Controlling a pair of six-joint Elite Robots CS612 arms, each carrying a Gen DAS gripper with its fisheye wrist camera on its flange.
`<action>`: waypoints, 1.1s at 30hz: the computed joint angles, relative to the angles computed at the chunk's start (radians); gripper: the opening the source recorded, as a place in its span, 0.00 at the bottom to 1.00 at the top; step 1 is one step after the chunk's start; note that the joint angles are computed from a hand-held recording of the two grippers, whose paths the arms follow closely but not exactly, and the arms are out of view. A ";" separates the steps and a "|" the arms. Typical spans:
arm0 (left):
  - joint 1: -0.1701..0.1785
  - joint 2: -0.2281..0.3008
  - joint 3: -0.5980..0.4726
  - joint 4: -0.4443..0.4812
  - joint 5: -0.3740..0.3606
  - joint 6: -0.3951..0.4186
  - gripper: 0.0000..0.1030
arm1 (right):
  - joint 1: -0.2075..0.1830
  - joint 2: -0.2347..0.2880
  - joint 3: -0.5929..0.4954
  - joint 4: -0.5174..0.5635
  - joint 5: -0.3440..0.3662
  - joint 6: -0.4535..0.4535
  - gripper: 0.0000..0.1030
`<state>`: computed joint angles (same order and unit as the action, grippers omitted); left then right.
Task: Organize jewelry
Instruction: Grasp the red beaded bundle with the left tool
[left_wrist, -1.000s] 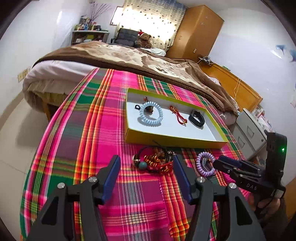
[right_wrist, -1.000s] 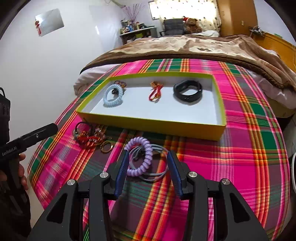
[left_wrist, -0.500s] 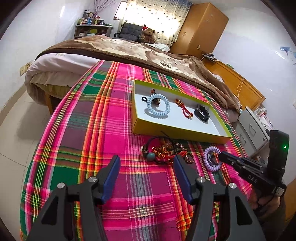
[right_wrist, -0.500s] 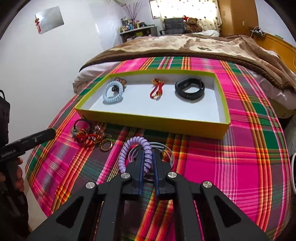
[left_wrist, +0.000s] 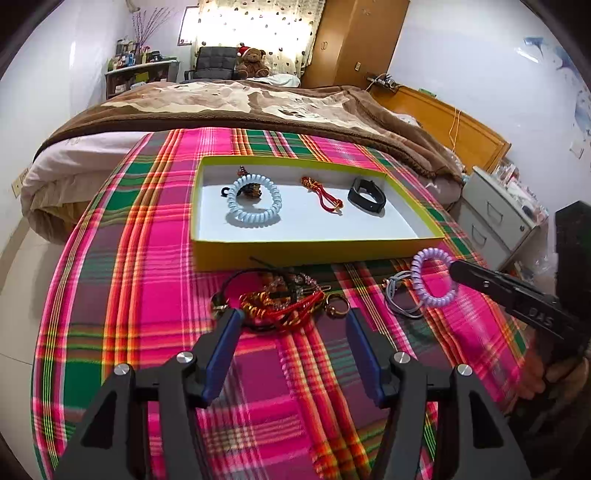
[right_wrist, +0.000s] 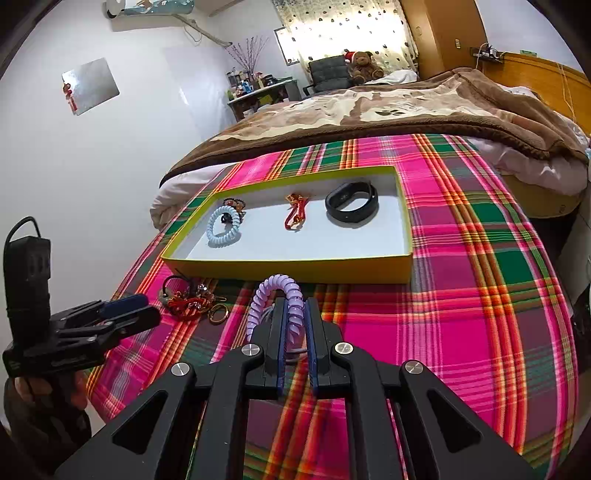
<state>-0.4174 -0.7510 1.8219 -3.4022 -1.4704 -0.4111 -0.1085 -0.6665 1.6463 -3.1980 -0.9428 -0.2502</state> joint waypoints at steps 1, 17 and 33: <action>-0.002 0.000 -0.004 0.011 0.012 0.007 0.59 | -0.001 -0.001 0.001 -0.001 -0.001 0.001 0.09; -0.028 0.017 -0.062 0.158 0.124 0.132 0.25 | -0.012 0.005 -0.002 0.009 0.038 0.009 0.09; -0.009 -0.025 0.028 -0.031 -0.014 0.071 0.07 | -0.010 0.007 -0.004 0.006 0.046 0.022 0.09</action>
